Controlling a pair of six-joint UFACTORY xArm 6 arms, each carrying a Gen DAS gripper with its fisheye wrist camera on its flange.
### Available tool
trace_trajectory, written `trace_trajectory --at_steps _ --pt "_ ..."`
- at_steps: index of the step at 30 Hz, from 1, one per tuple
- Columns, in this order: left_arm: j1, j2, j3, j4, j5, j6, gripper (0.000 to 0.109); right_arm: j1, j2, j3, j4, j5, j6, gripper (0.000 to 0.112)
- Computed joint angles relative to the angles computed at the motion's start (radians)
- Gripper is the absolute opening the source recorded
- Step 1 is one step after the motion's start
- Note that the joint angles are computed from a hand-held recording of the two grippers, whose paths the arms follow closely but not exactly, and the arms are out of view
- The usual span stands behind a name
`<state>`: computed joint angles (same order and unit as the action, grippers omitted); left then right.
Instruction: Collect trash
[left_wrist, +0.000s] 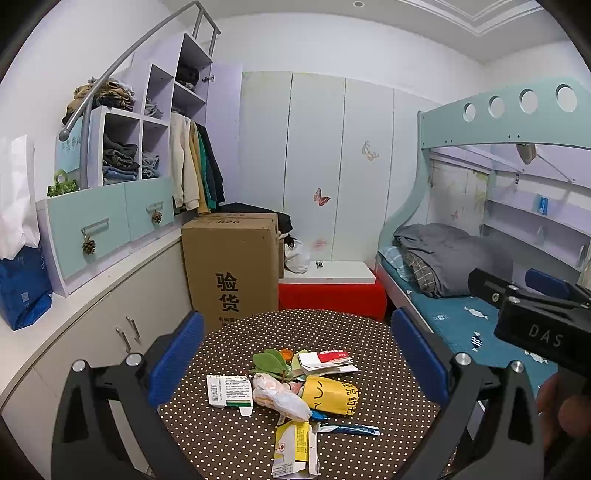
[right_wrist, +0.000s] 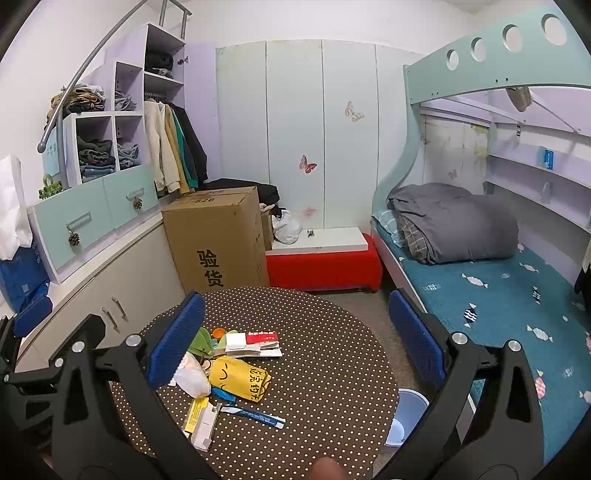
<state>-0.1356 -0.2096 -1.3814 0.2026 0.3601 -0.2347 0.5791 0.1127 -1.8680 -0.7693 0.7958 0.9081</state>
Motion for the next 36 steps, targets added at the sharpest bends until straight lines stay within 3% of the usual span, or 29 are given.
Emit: trace_trajectory --at_steps 23,29,36 --pt "0.019 0.016 0.020 -0.046 0.031 0.023 0.099 -0.018 0.032 -0.004 0.046 -0.023 -0.042 0.097" --pt "0.037 0.038 0.052 -0.066 0.079 0.047 0.099 -0.069 0.041 0.054 0.166 -0.042 -0.132 0.097" --pt "0.040 0.098 0.092 -0.178 0.172 0.178 0.099 -0.109 0.062 0.120 0.311 -0.036 -0.224 0.097"
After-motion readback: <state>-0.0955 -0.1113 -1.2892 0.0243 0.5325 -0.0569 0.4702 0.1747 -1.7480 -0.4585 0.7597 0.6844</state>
